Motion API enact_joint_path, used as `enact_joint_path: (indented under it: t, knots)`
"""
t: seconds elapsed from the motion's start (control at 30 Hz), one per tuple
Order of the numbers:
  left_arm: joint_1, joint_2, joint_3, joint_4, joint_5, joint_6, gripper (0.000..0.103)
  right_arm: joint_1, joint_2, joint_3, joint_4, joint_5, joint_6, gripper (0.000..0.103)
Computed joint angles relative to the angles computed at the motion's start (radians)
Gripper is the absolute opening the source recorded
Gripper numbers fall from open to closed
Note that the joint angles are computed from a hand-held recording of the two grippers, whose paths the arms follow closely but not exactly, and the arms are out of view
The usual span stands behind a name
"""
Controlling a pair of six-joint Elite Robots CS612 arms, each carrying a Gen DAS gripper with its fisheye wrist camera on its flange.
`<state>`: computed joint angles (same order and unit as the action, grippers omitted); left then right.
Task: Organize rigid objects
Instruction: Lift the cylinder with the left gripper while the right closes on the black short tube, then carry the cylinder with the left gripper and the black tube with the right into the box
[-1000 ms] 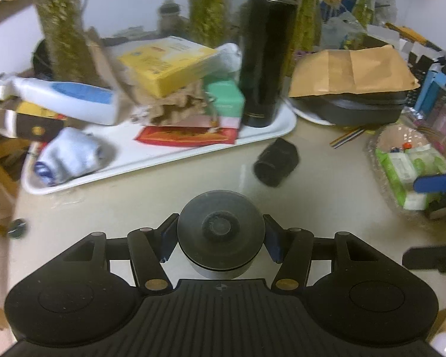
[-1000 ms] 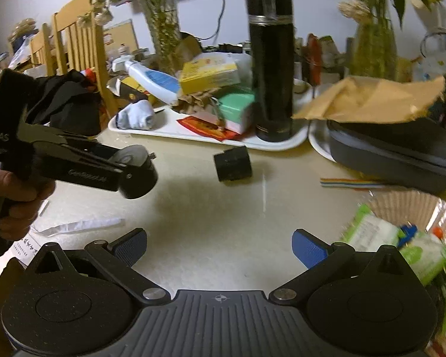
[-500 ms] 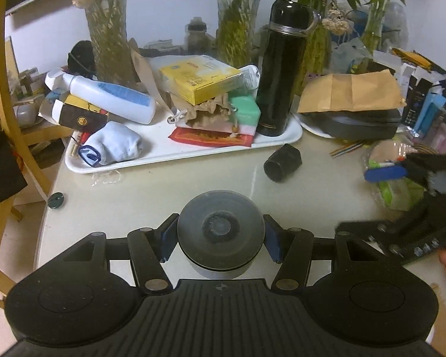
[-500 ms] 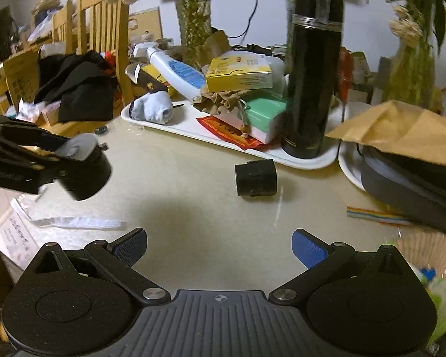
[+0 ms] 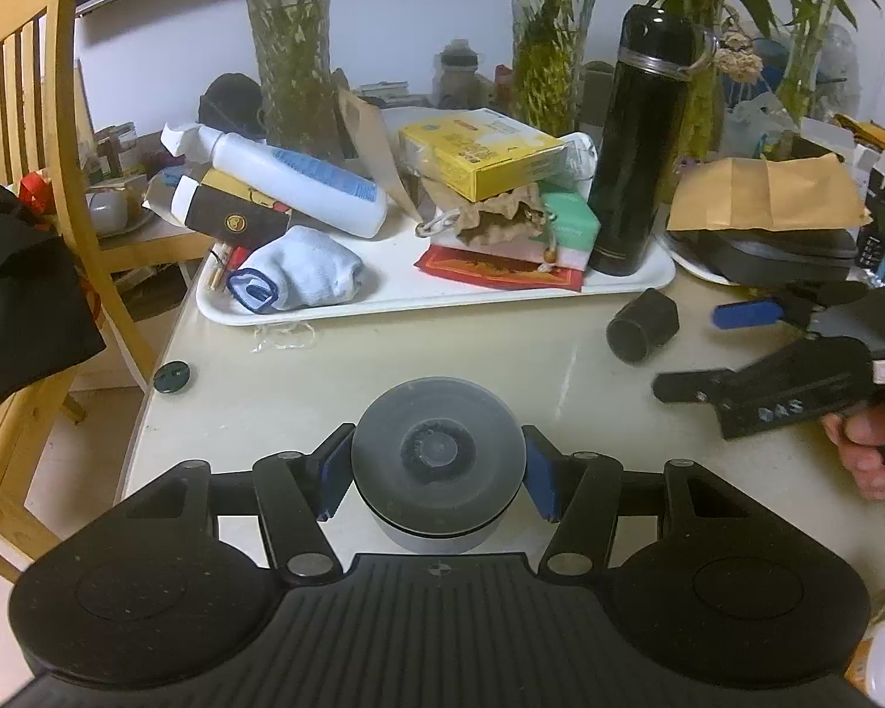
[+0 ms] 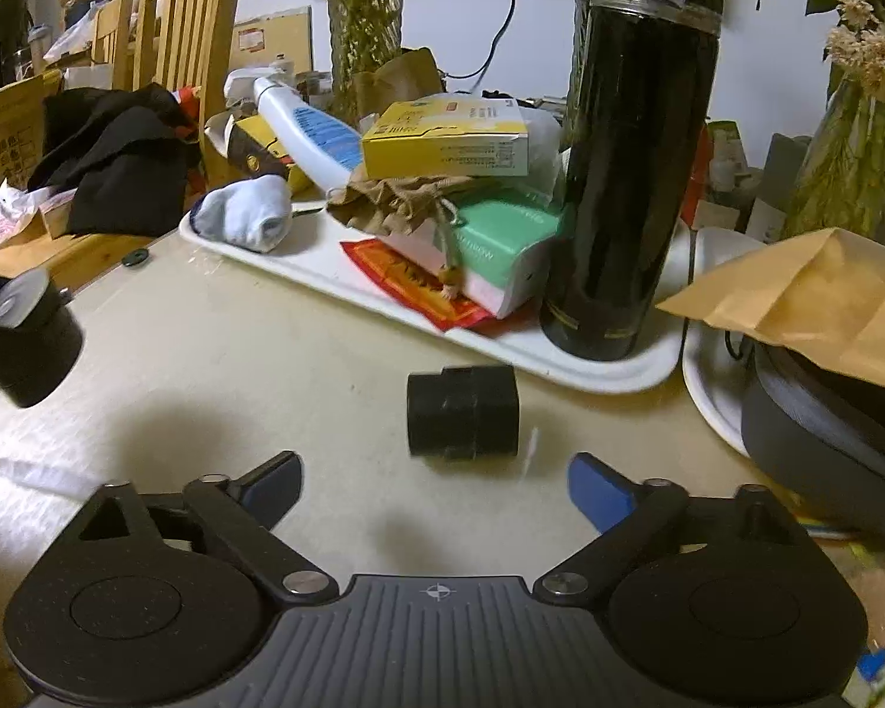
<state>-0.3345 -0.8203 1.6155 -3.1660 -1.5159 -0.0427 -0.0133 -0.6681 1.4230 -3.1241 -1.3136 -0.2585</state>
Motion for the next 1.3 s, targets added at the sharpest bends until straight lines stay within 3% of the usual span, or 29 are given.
enact_joint_path:
  t: [0.17,0.27,0.43,0.5,0.6,0.87,1.07,1.3]
  knots:
    - [-0.004,0.000,0.004,-0.004,0.002,0.028,0.057,0.005,0.033,-0.042,-0.020,-0.030,0.024,0.088]
    - [-0.007,0.002,0.002,0.008,0.018,0.037,0.057,0.003,0.047,-0.052,-0.045,-0.013,0.063,0.084]
    - [-0.007,0.002,0.001,0.013,0.018,0.039,0.057,0.014,0.067,-0.077,-0.053,-0.053,0.058,0.075]
    - [-0.008,0.002,0.001,0.016,0.016,0.042,0.057,0.018,0.073,-0.083,-0.056,-0.073,0.055,0.068]
    - [-0.009,0.002,0.000,0.018,0.016,0.048,0.057,0.022,0.074,-0.084,-0.049,-0.095,0.029,0.049]
    - [-0.007,0.002,0.000,0.027,0.006,0.049,0.057,0.012,0.047,-0.049,-0.049,-0.064,0.046,0.048]
    - [-0.002,-0.003,0.003,0.022,-0.030,0.034,0.057,0.005,0.001,0.003,-0.060,-0.036,0.047,0.048]
    - [0.000,-0.011,0.004,0.056,-0.084,0.072,0.057,0.006,-0.049,0.069,-0.045,-0.015,0.030,0.048]
